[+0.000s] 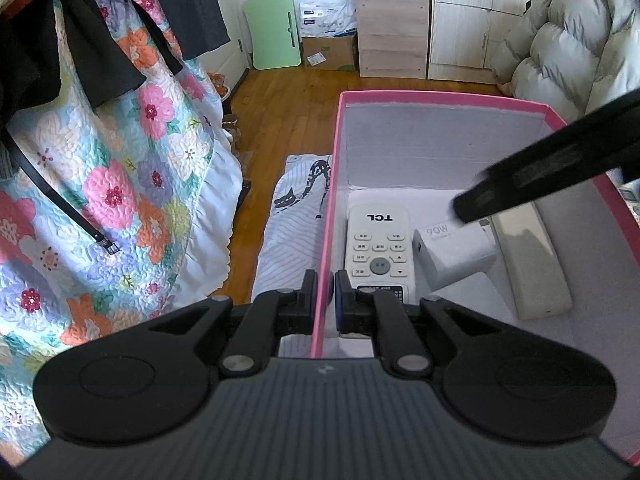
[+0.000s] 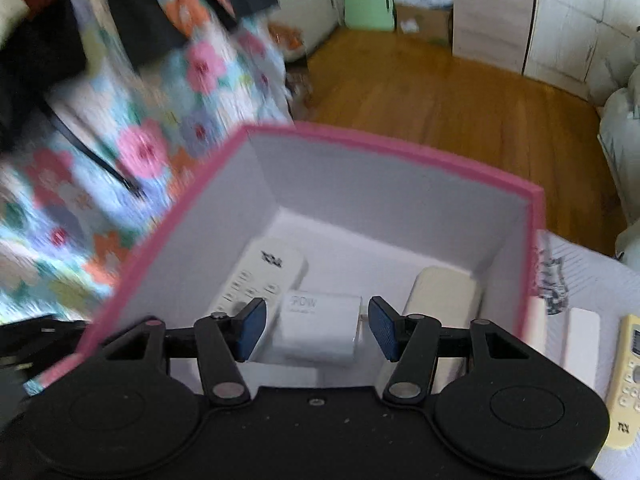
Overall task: Organize rigid objects
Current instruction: 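Lower the white cube charger into the pink box and open the right gripper, then move the right gripper to the beige universal AC remote and grasp it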
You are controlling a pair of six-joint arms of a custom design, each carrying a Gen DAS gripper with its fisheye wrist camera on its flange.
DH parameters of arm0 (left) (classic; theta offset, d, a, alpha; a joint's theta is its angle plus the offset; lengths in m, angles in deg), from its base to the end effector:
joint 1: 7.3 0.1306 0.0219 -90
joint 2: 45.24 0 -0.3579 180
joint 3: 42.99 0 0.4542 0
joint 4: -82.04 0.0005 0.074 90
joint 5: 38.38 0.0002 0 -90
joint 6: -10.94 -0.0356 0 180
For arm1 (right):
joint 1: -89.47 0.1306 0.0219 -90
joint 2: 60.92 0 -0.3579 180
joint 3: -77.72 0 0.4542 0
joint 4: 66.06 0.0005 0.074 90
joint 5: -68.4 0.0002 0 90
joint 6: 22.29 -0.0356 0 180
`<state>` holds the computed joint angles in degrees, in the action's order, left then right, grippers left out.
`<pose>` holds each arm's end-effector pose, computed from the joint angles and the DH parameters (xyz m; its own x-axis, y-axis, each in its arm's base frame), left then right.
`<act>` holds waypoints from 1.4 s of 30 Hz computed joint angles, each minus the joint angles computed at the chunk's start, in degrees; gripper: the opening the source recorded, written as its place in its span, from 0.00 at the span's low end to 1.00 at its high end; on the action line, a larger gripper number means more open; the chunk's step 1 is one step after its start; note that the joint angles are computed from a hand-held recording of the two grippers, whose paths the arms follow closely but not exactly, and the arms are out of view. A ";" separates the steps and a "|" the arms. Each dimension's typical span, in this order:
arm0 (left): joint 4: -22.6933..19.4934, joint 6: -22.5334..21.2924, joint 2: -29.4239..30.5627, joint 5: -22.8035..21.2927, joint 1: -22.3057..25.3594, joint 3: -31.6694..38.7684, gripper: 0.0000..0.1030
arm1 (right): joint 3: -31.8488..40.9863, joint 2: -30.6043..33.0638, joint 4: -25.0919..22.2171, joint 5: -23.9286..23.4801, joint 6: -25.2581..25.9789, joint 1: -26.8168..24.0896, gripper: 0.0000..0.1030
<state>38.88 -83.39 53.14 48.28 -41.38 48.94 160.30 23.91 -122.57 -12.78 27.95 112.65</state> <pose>0.4947 -0.3328 0.3501 -0.5892 0.4896 -0.6428 0.5743 0.8134 0.0932 0.4619 0.1913 0.3758 -0.8062 0.3423 -0.4825 0.2599 0.9376 0.2309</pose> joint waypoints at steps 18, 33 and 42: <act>0.05 0.33 -0.11 -0.14 -0.03 -0.17 0.08 | -24.23 -35.85 -4.09 20.26 -6.75 8.39 0.60; -0.15 0.28 -0.16 -0.44 0.03 -0.06 0.08 | -27.81 -26.95 3.11 13.16 2.72 4.26 0.60; -0.23 0.04 -0.02 -0.99 -0.22 0.07 0.08 | -28.24 -24.87 4.15 14.34 3.90 4.33 0.60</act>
